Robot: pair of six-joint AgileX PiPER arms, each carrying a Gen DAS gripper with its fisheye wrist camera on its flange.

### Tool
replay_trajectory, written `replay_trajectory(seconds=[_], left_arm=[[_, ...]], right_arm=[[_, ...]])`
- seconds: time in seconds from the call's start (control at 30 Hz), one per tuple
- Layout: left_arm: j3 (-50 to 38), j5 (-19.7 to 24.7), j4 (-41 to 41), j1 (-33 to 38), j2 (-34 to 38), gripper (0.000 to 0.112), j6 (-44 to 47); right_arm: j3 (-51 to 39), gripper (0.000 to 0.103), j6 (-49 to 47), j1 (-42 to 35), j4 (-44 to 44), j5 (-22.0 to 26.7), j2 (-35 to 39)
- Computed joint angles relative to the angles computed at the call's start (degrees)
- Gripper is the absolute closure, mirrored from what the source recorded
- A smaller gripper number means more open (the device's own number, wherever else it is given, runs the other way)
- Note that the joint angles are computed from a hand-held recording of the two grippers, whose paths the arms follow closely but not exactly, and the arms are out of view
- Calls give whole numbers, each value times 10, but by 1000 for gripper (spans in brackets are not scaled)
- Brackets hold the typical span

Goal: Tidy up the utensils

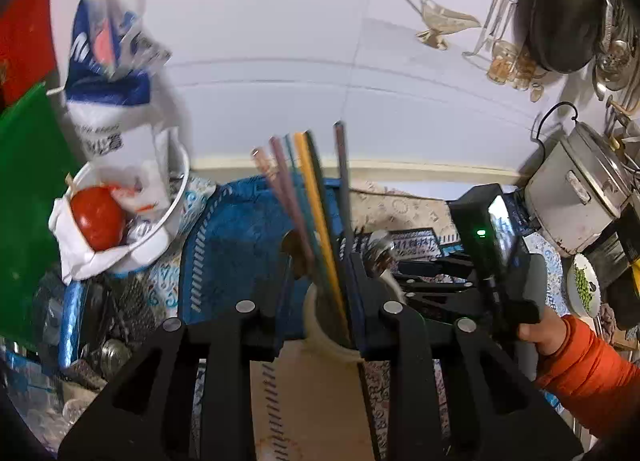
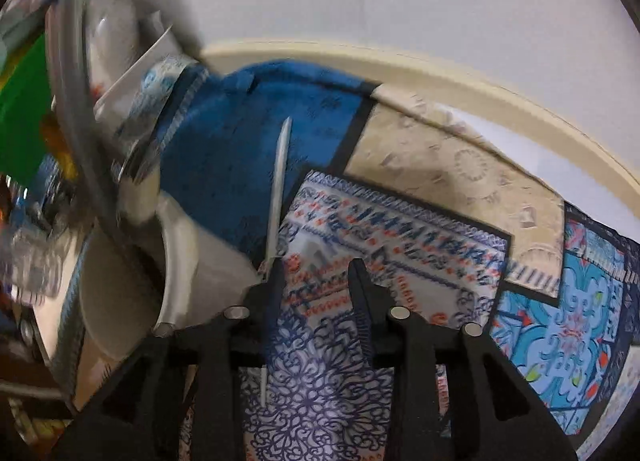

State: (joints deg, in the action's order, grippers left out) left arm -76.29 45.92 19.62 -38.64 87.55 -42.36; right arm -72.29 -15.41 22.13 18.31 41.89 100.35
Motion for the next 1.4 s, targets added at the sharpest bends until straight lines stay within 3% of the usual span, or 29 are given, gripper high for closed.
replay_trajectory(seconds=[0.23, 0.33, 0.37, 0.47, 0.53, 0.67, 0.83, 1.0, 1.17, 1.3, 1.37, 1.4], left_arm=[[39, -2, -17, -3, -8, 86, 6], [55, -2, -28, -8, -5, 86, 1], [61, -4, -32, -11, -5, 86, -2], [77, -9, -34, -22, -10, 86, -15], [89, -16, -39, -33, -18, 86, -20], [101, -28, -59, -51, -18, 86, -23], [105, -43, -85, -78, 3, 86, -36], [81, -52, -119, -114, 62, 86, -46], [28, -56, -157, -134, 140, 86, -60], [-35, -39, -178, -136, 205, 86, -74], [-63, -21, -162, -140, 231, 86, -92], [-87, -1, -151, -141, 249, 89, -102]], right_arm=[[107, 77, -77, 14, 46, -12, -56], [145, 77, -52, 51, 15, -38, -73], [154, 78, -30, 65, -5, -49, -75], [176, 95, 61, 106, -87, -84, -78], [183, 98, 85, 111, -106, -92, -80], [216, 99, 63, 96, -80, -103, -101], [302, 100, -39, 40, 5, -102, -167], [396, 100, -138, -32, 71, -60, -258], [471, 100, -250, -143, 119, 25, -344], [477, 99, -312, -240, 132, 102, -369], [455, 91, -335, -285, 141, 121, -366], [448, 79, -335, -300, 141, 126, -375]])
